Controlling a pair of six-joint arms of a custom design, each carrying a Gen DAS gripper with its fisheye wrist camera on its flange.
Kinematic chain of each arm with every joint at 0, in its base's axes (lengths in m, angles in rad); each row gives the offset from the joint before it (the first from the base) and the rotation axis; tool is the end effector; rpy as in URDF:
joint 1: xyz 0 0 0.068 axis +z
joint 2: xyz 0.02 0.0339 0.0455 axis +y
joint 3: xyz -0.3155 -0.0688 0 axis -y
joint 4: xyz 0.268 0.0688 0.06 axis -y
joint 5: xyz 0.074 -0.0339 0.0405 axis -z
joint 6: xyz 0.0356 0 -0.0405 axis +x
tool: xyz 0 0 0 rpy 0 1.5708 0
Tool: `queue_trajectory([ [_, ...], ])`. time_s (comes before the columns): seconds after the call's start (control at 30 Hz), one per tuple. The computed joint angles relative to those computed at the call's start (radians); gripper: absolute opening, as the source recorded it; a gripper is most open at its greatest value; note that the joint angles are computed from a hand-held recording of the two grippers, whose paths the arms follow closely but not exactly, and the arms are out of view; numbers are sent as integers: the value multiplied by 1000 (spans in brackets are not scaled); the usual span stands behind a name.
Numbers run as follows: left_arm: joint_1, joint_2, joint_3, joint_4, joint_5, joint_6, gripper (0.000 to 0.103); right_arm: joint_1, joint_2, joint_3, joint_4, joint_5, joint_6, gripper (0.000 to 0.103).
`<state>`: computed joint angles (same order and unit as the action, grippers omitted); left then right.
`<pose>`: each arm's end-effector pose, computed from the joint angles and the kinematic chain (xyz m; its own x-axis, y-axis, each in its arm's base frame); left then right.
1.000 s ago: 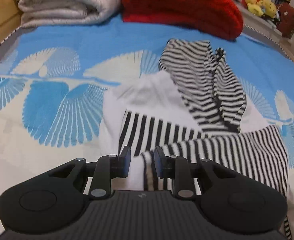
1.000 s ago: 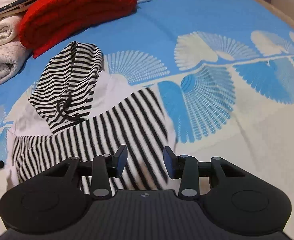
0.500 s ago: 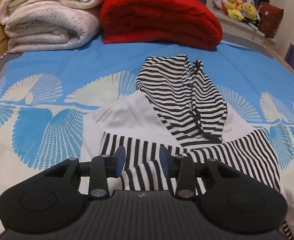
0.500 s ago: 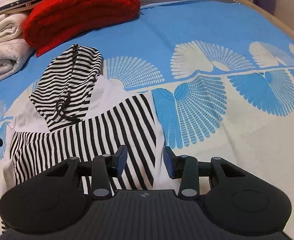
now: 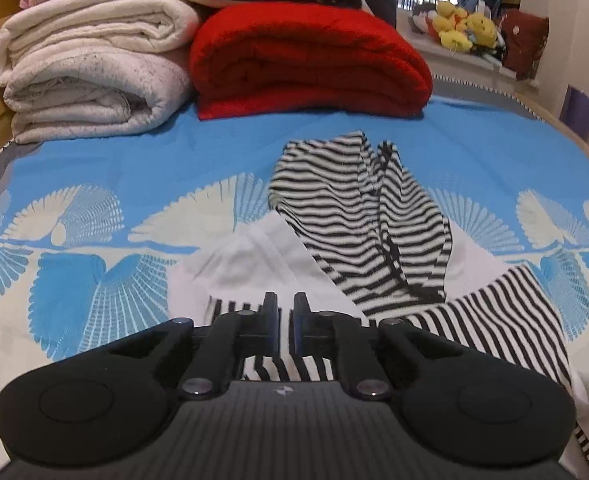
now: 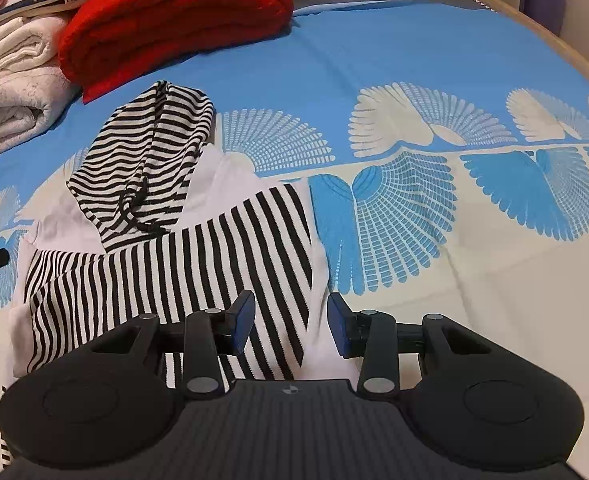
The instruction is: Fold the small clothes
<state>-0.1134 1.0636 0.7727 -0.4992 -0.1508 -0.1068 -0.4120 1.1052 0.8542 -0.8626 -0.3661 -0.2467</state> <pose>0.2168 -0.0193 0.2923 -0.7026 -0.0261 -0.7111 -0.0685 0.9972 0.0311 0.1885 -0.0685 0.2907 -0.8533 0.1240 -0.5065 0.0214 0.9788 0.2037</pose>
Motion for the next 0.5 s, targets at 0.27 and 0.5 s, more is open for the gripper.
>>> queue_trajectory([
  [0.27,113,189,122,69,100,35,6,-13,21,50,3,-27,-13,41],
  [0.5,139,581,439,85,149,-48,7,-3,58,51,5,-16,-28,41],
])
